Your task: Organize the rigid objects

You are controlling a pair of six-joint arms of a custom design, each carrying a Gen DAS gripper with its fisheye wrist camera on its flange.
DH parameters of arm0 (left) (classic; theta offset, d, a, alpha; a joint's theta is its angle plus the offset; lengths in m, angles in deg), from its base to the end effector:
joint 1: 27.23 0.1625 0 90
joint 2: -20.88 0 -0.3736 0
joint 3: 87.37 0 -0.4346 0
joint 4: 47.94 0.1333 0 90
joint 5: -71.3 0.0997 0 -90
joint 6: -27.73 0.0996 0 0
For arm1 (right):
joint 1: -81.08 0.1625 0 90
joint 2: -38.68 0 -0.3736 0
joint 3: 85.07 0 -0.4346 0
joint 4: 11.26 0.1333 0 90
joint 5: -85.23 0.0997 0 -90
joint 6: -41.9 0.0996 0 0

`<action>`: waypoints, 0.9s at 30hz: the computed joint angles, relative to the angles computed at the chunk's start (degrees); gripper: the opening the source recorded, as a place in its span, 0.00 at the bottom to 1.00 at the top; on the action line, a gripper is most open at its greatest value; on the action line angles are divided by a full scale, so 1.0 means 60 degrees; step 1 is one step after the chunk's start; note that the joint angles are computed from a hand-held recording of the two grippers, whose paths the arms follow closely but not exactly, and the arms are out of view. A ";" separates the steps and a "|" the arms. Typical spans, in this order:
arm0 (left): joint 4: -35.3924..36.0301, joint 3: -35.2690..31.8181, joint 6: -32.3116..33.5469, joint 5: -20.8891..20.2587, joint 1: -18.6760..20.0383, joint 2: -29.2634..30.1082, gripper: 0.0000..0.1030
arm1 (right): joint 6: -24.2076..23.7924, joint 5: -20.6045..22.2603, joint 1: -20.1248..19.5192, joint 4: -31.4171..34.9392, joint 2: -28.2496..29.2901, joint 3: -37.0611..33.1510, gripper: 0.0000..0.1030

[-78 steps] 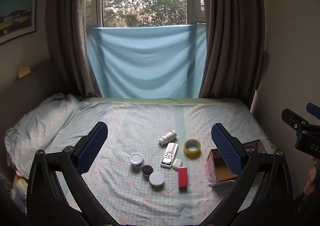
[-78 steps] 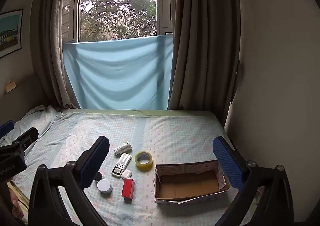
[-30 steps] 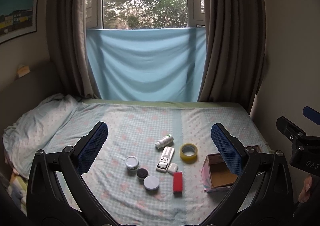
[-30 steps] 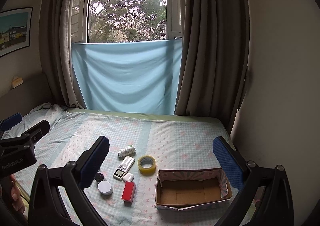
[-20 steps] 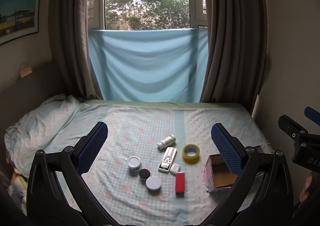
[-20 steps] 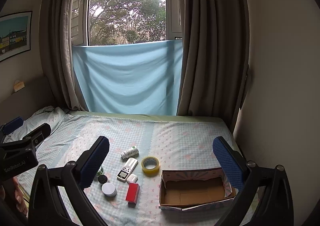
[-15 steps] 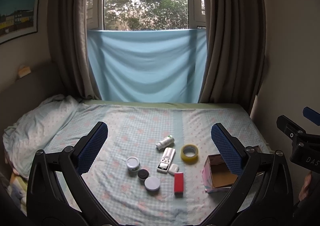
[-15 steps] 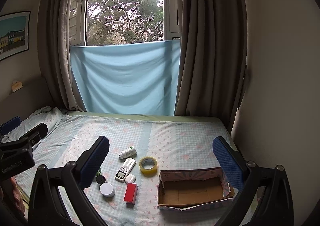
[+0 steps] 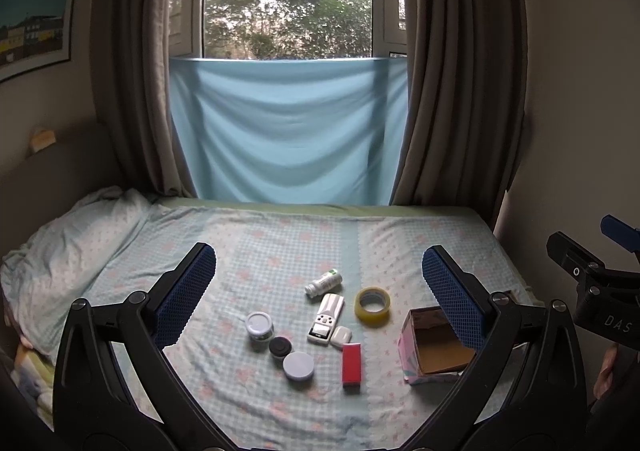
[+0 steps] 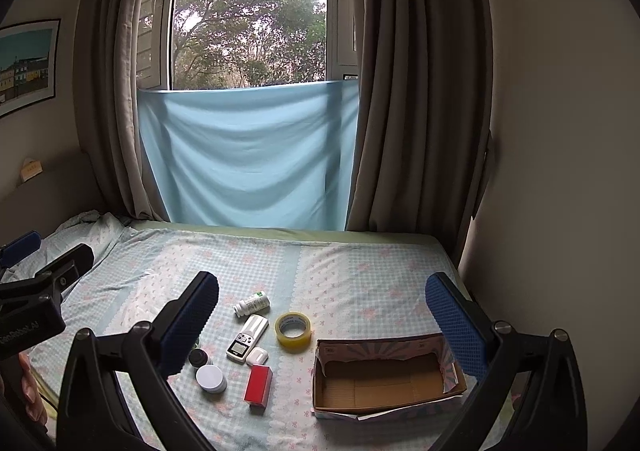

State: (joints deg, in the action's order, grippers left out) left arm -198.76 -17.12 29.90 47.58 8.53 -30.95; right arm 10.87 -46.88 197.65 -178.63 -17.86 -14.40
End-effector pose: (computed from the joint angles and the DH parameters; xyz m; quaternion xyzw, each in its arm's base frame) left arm -0.4724 -0.6169 0.3565 0.1947 0.7814 -0.4958 0.3251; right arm 0.3897 -0.6306 0.4238 0.2178 -0.7871 0.4770 0.3247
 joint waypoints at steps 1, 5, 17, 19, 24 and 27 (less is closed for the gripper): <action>0.0004 -0.0001 -0.0010 0.0021 -0.0002 0.0005 1.00 | 0.0002 -0.0005 -0.0002 -0.0002 -0.0011 0.0003 1.00; 0.0052 0.0009 -0.0063 0.0036 -0.0001 0.0001 1.00 | -0.0008 -0.0037 0.0007 -0.0019 0.0003 -0.0022 1.00; 0.0031 0.0010 0.0007 0.0149 -0.0041 0.0036 1.00 | -0.0034 -0.0066 0.0047 -0.0085 0.0016 0.0004 1.00; 0.0018 0.0029 -0.0012 0.0155 -0.0038 0.0025 1.00 | -0.0019 -0.0038 0.0050 -0.0083 0.0008 0.0017 1.00; 0.0162 0.0069 -0.0289 0.0321 -0.0026 -0.0009 1.00 | -0.0080 -0.0018 0.0021 -0.0080 0.0030 0.0001 1.00; 0.0808 0.0135 -0.1084 0.0424 0.0022 -0.0129 1.00 | 0.0106 0.0043 -0.0042 0.0328 -0.0012 -0.0019 1.00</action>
State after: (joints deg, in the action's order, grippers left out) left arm -193.91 -16.31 23.40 50.13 8.66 -31.72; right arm 11.51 -46.62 197.40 -176.66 -17.93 -14.52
